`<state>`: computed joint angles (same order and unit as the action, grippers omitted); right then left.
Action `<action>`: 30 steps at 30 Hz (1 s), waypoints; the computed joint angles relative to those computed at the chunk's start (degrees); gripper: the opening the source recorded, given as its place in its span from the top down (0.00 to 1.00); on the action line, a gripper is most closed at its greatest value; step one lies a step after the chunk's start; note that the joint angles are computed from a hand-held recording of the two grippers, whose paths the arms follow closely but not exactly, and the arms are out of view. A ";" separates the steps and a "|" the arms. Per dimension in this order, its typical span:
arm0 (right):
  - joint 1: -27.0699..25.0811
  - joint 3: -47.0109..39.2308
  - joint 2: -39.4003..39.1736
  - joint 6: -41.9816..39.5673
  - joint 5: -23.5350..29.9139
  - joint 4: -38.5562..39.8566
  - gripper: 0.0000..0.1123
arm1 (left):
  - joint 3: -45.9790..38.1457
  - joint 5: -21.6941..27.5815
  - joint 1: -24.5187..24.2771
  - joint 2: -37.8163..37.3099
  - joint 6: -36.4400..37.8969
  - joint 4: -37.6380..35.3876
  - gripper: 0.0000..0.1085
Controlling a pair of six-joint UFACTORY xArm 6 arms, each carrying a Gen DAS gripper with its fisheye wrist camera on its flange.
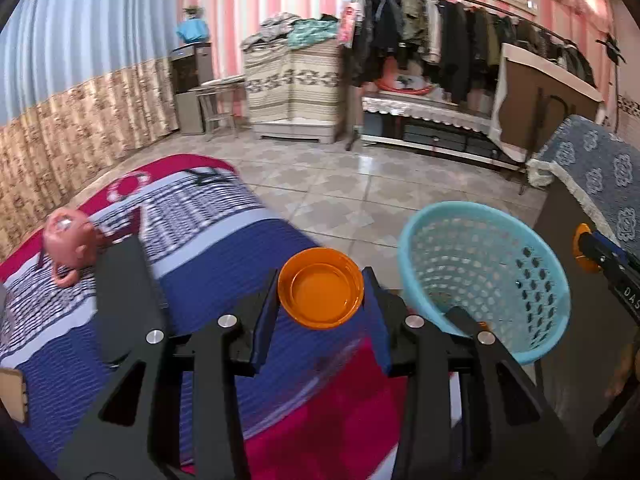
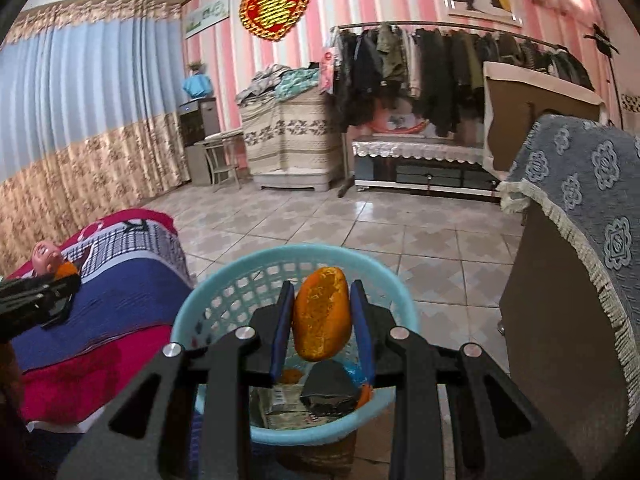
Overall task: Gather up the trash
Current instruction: 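Carry both orange lids with both tools over the light-blue basket, then open the left tool over the basket, then open the right tool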
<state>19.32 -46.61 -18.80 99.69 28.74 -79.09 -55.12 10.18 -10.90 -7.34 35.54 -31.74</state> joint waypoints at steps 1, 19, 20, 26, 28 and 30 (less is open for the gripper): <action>-0.26 0.01 0.09 0.19 -0.05 -0.14 0.74 | -0.14 -0.68 -1.15 0.41 1.34 -1.16 0.64; -4.80 0.82 1.99 -0.75 -2.36 0.70 0.74 | -9.87 -4.03 -12.59 12.26 14.16 -13.31 0.44; -4.96 0.83 2.08 -0.71 -2.51 0.69 0.74 | -9.76 -4.73 -12.64 12.33 13.87 -13.34 0.40; -5.53 -0.72 4.84 0.62 -4.13 -0.30 0.74 | -8.31 -6.61 -11.91 10.76 16.55 -16.14 0.18; -5.45 -1.93 6.33 0.98 -4.87 -0.66 0.74 | -8.12 -6.02 -11.27 10.24 16.08 -15.45 0.15; -5.18 -3.34 7.83 0.98 -5.48 -1.00 0.74 | -7.68 -6.09 -10.57 9.63 14.76 -13.93 0.13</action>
